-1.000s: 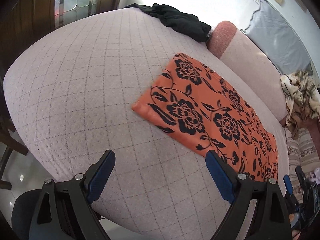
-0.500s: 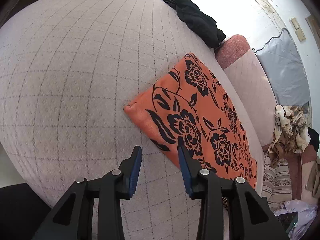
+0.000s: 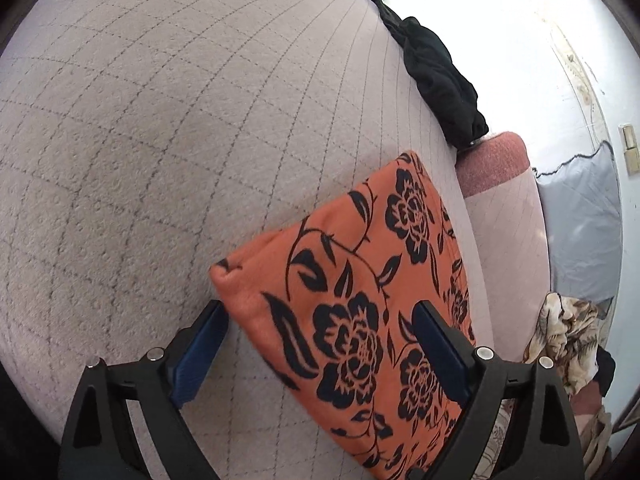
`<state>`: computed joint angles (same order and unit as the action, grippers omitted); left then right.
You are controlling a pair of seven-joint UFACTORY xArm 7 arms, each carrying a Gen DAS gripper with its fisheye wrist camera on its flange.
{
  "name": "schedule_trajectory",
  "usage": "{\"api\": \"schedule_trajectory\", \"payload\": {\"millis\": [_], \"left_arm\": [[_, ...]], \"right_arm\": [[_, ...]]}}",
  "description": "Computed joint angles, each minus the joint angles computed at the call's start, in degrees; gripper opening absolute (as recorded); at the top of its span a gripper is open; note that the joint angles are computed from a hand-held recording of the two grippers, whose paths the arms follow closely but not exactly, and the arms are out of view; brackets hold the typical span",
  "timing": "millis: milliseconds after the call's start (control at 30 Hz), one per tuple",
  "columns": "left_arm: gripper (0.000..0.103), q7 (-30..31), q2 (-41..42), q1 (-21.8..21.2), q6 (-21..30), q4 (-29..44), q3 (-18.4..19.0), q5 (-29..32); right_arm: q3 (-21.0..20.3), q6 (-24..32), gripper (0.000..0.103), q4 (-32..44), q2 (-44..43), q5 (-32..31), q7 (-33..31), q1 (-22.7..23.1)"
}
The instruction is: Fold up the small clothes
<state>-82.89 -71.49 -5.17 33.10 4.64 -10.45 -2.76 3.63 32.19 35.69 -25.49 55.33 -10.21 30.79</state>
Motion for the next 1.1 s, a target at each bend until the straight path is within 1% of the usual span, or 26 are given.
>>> {"api": "schedule_trajectory", "payload": {"millis": [33, 67, 100, 133, 167, 200, 267, 300, 367, 467, 567, 600, 633, 667, 700, 733, 767, 800, 867, 933, 967, 1000, 1033, 1067, 1100], "left_arm": [[0.092, -0.22, 0.67, 0.59, -1.62, -0.19, -0.65, 0.40], [0.089, -0.40, 0.83, 1.04, -2.35, -0.36, -1.22, 0.86], [0.074, -0.69, 1.45, 1.27, -2.81, -0.18, -1.90, 1.27], [0.062, -0.26, 2.32, 0.93, -3.78, -0.22, -1.67, 1.47], [0.041, 0.68, 3.48, 0.17, -4.98, -0.47, -0.62, 1.32], [0.032, 1.12, 4.21, -0.26, -5.87, -0.84, -0.07, 1.09], [0.027, 1.19, 3.44, -0.22, -7.13, -1.97, -0.21, 1.13], [0.021, 1.79, 3.09, -0.47, -8.21, -2.52, 0.37, 1.07], [0.018, 3.47, 3.03, -0.70, -8.95, -2.48, 1.18, 1.25], [0.016, 7.12, 5.40, -0.24, -9.05, 0.71, 0.67, 2.86], [0.015, 11.78, 7.77, 0.22, -8.81, 5.70, -1.16, 5.53], [0.015, 13.41, 8.92, 0.31, -8.68, 7.60, -1.85, 6.44], [0.015, 14.95, 10.05, 0.32, -8.47, 9.51, -2.59, 7.27], [0.015, 16.31, 11.29, 0.49, -8.09, 11.54, -3.50, 8.11], [0.015, 17.69, 12.39, 0.40, -7.64, 13.45, -4.26, 8.84], [0.015, 19.18, 13.53, 0.06, -7.33, 15.26, -4.87, 9.49], [0.015, 20.72, 14.77, -0.23, -6.75, 17.21, -5.64, 10.24], [0.015, 22.11, 15.77, -0.44, -5.69, 19.17, -6.75, 11.09], [0.015, 24.50, 18.77, -0.62, -4.11, 23.38, -9.22, 12.88], [0.015, 26.25, 21.77, -1.24, -3.43, 26.94, -11.32, 14.18], [0.015, 26.74, 23.62, -1.37, -3.41, 28.69, -12.45, 14.79], [0.015, 27.15, 25.39, -1.88, -3.52, 30.29, -13.38, 15.16], [0.015, 27.42, 27.58, -2.30, -4.05, 31.84, -14.23, 15.50], [0.015, 27.42, 30.05, -2.28, -4.44, 33.62, -15.46, 16.19], [0.014, 27.29, 32.80, -1.92, -4.56, 35.74, -17.03, 17.33]], "right_arm": [[-0.36, 0.21, 0.024, -0.17, -0.23, 0.54, -0.24, 0.12], [-0.36, 0.30, 0.024, -0.34, -0.46, 0.65, -0.26, 0.12], [-0.25, 0.26, 0.024, -0.44, -0.59, 0.48, -0.21, 0.05], [-0.05, 0.15, 0.024, -0.52, -0.71, 0.12, -0.05, -0.05], [0.16, 0.10, 0.024, -0.47, -0.78, -0.40, 0.23, -0.15], [0.34, -0.06, 0.024, -0.36, -0.72, -0.77, 0.49, -0.13], [0.20, -0.17, 0.024, -0.31, -0.72, -0.67, 0.72, 0.13], [-0.03, -0.13, 0.024, -0.34, -0.74, -0.37, 0.65, 0.27], [-0.52, -0.18, 0.024, -0.40, -0.85, 0.65, 0.15, 0.58], [-1.29, -1.40, 0.026, -0.70, -1.61, 3.95, -2.05, 1.30], [-1.58, -6.36, 0.028, -2.14, -3.93, 8.99, -5.51, 2.30], [-1.72, -7.47, 0.028, -2.33, -3.98, 9.64, -5.86, 2.41], [-1.27, -6.18, 0.028, -1.96, -3.04, 7.89, -3.88, 1.19], [-0.88, -2.49, 0.027, -1.00, -1.13, 4.71, -0.84, -0.61], [-2.14, 0.86, 0.022, -0.19, 0.81, 3.93, 0.04, -0.46], [-3.24, 1.82, 0.021, -0.29, 0.50, 5.55, 0.16, -0.33], [-4.27, 3.48, 0.026, -0.10, -0.16, 7.57, -0.67, -0.72], [-5.22, 5.30, 0.025, 0.21, -0.76, 8.97, -1.99, -1.27], [-5.86, 5.68, 0.025, -0.25, -2.86, 11.72, -3.83, -3.05], [-8.35, 7.27, 0.026, -0.34, -4.16, 16.42, -7.67, -4.32], [-10.14, 9.01, 0.033, 0.03, -4.15, 19.03, -9.94, -4.98], [-11.57, 10.73, 0.057, 0.53, -3.90, 20.48, -11.54, -5.94], [-12.70, 11.87, 0.072, 1.13, -3.57, 21.93, -12.93, -6.97], [-13.84, 12.52, 0.076, 1.38, -3.45, 24.49, -15.24, -7.85], [-15.30, 14.27, 0.075, 1.80, -2.98, 26.78, -17.60, -8.61]]}}
